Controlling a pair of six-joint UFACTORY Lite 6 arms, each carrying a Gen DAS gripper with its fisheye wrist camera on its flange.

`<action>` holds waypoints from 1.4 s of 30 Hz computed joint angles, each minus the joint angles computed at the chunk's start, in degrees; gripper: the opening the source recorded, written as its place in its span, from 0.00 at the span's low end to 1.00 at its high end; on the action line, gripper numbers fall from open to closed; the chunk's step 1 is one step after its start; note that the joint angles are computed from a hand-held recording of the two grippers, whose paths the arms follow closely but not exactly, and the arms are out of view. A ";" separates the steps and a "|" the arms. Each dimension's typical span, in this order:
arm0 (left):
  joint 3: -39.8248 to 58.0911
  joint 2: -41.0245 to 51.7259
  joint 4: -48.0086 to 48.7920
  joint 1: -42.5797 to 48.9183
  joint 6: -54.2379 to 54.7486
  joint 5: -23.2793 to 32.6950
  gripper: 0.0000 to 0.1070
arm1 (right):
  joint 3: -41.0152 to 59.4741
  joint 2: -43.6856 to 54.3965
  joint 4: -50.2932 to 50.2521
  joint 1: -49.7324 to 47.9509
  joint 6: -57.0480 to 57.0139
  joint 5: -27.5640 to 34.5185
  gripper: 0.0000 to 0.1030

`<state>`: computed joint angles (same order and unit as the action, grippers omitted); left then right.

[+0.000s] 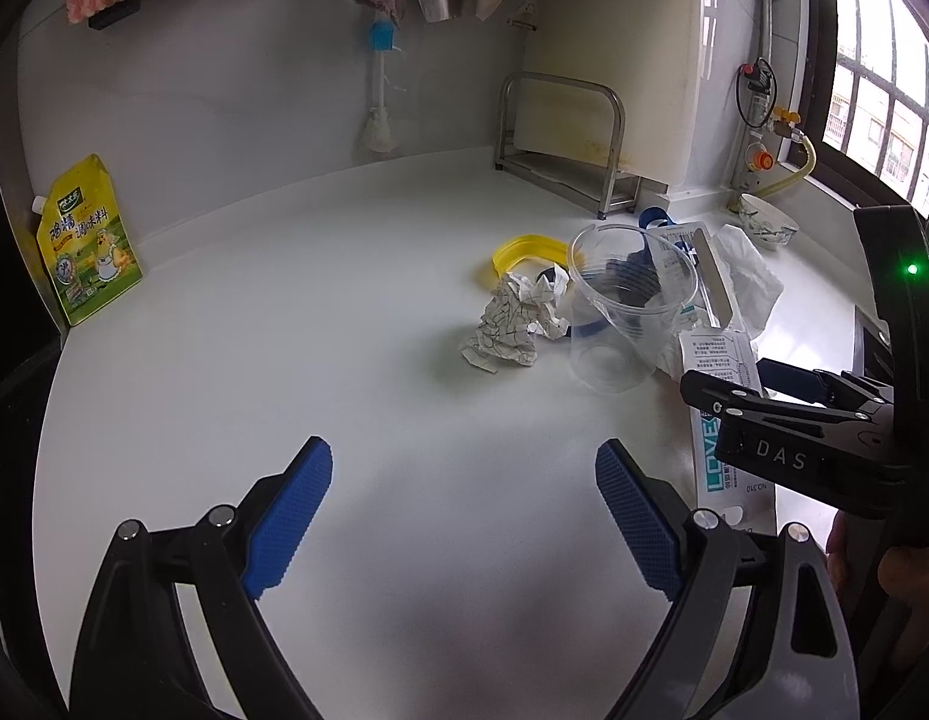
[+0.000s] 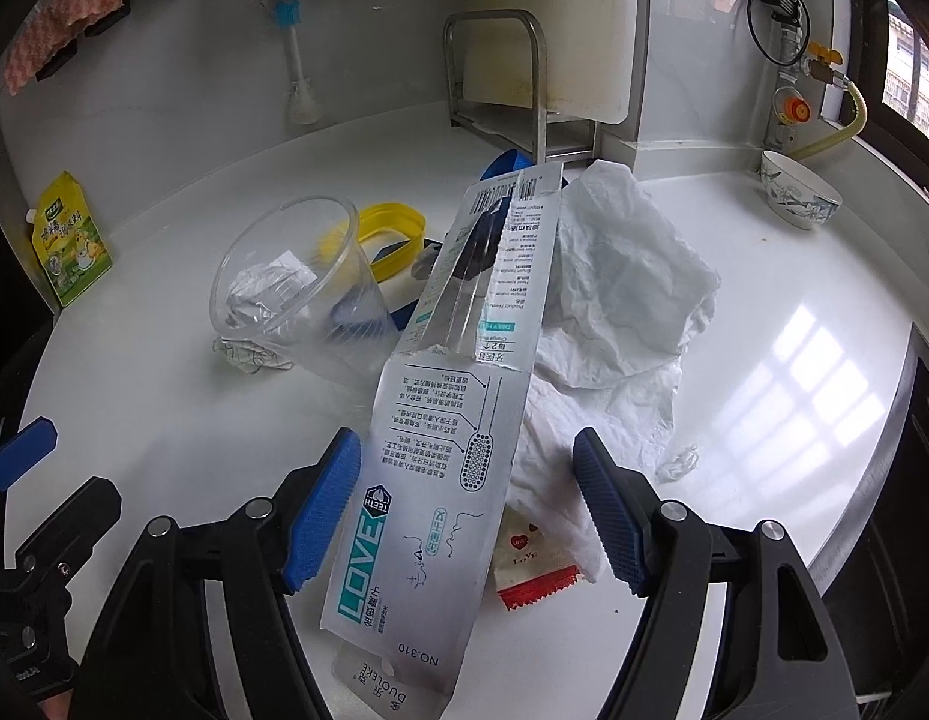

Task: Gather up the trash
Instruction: 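Grasp the white LOVE toothbrush box with the right gripper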

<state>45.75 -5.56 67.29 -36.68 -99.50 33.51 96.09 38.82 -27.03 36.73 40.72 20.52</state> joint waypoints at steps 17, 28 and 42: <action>0.11 0.61 0.69 -0.55 -1.58 -0.06 0.82 | -5.23 -4.52 -3.89 0.30 3.83 -3.13 0.24; -0.31 -0.74 0.67 -1.50 -1.99 1.13 0.82 | -10.34 -8.90 -13.37 0.64 14.52 -3.01 0.61; -2.42 -2.03 1.56 -0.32 -3.12 0.04 0.82 | -1.70 0.42 -15.12 3.24 17.17 4.00 0.60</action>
